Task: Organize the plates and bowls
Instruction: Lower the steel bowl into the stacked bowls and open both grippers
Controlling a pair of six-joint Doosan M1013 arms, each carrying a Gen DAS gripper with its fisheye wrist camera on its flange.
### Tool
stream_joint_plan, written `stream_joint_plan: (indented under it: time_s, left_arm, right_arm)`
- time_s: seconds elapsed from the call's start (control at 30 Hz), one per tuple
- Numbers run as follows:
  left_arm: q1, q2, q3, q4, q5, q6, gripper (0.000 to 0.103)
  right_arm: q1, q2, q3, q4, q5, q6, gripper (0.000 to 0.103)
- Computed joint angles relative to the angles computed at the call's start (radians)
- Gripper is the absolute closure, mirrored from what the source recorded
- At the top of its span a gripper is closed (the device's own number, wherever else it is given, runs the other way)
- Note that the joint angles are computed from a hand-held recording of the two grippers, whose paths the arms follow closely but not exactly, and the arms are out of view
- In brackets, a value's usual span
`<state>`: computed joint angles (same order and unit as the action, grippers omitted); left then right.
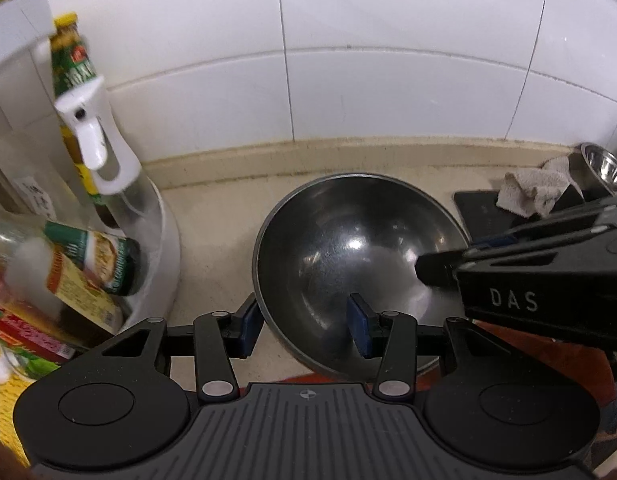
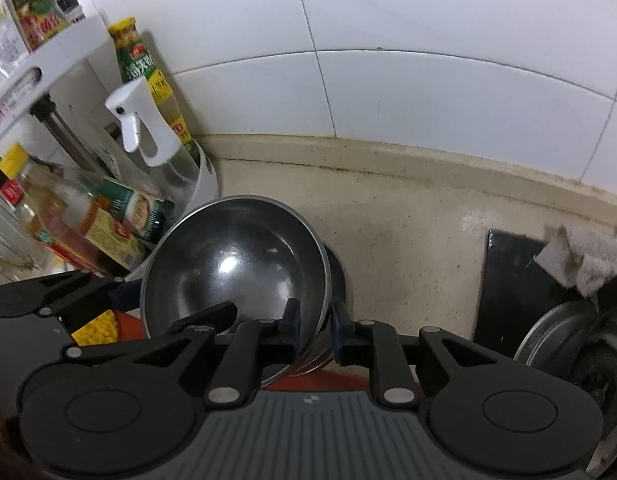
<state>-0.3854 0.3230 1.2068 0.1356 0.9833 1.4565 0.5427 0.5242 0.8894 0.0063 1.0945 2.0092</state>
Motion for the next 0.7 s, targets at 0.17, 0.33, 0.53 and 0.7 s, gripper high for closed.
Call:
stream_joint_plan:
  time_s: [0.17,0.33,0.53,0.7]
  left_arm:
    - [0.013,0.002,0.009,-0.016,-0.008,0.025,0.051]
    - [0.022,-0.009,0.024,-0.039,-0.027,0.070,0.049]
    - [0.033,-0.043,0.073,-0.061,-0.070,0.146,0.033]
    - [0.054,-0.083,0.132,-0.126,-0.136,0.251,0.028]
  right_arm:
    - [-0.003,0.018,-0.010,-0.006,0.010,0.014,0.083]
    - [-0.003,0.022,-0.015,-0.018,0.003,0.008,0.082]
    - [-0.003,0.011,0.006,-0.010,-0.017,0.011,0.079]
    - [-0.004,-0.005,0.029,-0.001,-0.039,0.008,0.076]
